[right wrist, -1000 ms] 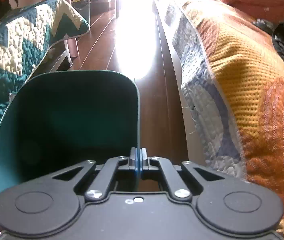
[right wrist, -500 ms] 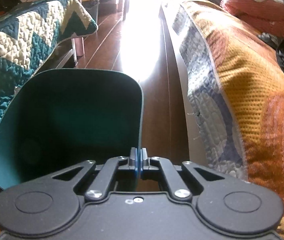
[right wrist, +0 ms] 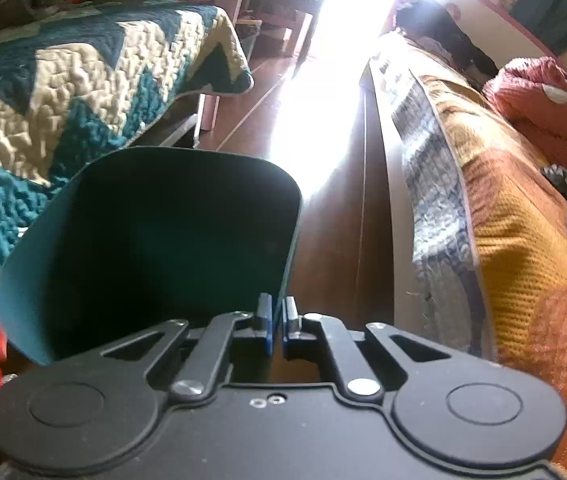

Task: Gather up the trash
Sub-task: 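Close the left tool on the red mesh bag on the floor, then carry the red mesh bag over the bin and open the left tool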

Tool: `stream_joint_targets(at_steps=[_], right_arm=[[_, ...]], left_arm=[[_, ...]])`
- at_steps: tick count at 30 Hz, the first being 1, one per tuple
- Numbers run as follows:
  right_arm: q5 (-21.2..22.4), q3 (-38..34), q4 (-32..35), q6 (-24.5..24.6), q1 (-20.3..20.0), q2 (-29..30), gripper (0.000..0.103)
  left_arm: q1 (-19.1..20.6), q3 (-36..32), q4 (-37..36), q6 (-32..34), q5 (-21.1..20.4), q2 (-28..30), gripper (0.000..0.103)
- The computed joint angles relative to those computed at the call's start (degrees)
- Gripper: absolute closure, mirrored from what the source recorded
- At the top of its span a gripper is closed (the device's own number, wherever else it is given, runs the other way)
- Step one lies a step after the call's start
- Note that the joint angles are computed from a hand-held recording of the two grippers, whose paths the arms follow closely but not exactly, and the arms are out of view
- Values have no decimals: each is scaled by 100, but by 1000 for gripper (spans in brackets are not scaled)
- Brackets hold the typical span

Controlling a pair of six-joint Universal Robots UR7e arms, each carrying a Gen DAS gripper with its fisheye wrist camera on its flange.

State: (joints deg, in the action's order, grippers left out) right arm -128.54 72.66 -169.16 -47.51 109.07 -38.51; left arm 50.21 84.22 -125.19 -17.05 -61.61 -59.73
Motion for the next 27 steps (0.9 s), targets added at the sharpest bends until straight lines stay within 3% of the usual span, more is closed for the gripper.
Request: stream_joint_targets(at_steps=[4,9,14,27], right_arm=[[36,98,-133,-221,94,12,98],[195,328,-452,-714,164,-10,98],[468,539,-603,-1288,162,-94,98],[682,589,-658,-1642,130,-109,100]], left_arm=[[7,-517,-386,26,487,363,56],[146,-1163,-548,-57,753,921,56],[339,-1677,-21,-354,887,1361,56],[586,-1787,601,-876,1004,1726,54]])
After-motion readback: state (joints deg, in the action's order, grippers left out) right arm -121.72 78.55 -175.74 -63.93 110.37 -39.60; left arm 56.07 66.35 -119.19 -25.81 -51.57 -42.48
